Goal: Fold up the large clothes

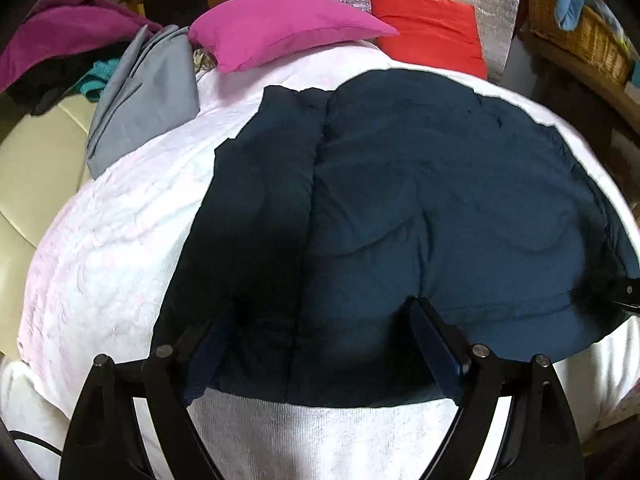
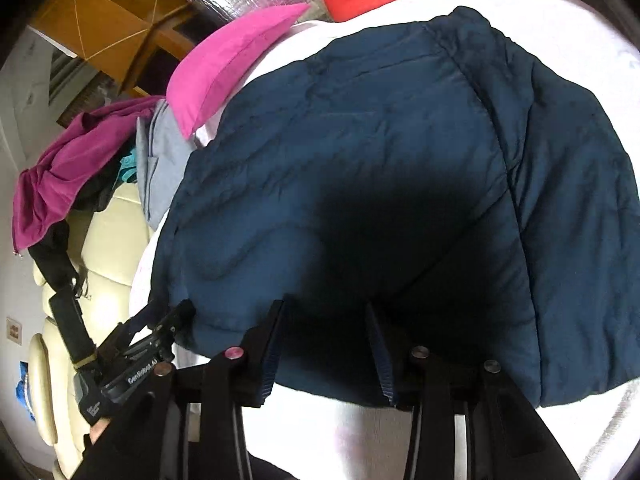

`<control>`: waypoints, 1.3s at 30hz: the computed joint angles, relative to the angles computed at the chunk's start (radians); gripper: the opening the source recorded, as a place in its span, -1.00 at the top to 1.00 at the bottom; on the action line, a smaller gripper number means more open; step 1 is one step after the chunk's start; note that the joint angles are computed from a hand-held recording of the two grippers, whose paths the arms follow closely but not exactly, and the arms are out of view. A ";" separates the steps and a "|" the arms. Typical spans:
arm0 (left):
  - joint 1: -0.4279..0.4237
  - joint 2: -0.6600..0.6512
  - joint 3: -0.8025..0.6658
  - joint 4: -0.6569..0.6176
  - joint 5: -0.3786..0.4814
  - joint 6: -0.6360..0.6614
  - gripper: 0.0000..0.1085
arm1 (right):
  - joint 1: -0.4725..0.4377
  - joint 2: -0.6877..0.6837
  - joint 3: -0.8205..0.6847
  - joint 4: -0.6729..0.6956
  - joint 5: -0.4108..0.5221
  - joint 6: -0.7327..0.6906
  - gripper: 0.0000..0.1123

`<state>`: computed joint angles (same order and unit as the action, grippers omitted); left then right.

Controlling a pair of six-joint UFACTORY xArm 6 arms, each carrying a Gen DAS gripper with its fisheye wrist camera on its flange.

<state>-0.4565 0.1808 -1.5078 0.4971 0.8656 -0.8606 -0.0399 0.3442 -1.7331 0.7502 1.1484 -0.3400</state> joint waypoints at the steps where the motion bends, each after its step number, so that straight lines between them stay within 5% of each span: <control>1: 0.004 -0.023 0.023 0.009 -0.013 -0.013 -0.64 | -0.015 -0.009 0.006 0.017 0.006 0.007 0.21; 8: 0.052 -0.167 0.159 0.156 -0.075 -0.190 -0.64 | -0.130 -0.111 0.132 0.154 -0.091 -0.012 0.10; 17: 0.123 -0.100 0.120 -0.096 0.010 -0.108 -0.64 | -0.170 -0.002 0.042 0.088 0.012 0.119 0.07; 30: 0.087 -0.135 0.111 0.229 -0.011 -0.300 -0.64 | -0.169 -0.068 0.088 0.209 -0.064 0.014 -0.03; 39: 0.051 -0.110 0.071 0.330 0.022 -0.301 -0.64 | -0.096 -0.059 0.083 0.086 -0.121 0.041 -0.03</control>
<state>-0.4057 0.0708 -1.4366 0.8272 0.8878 -1.1619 -0.1363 0.2855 -1.6501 0.8359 1.0276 -0.2988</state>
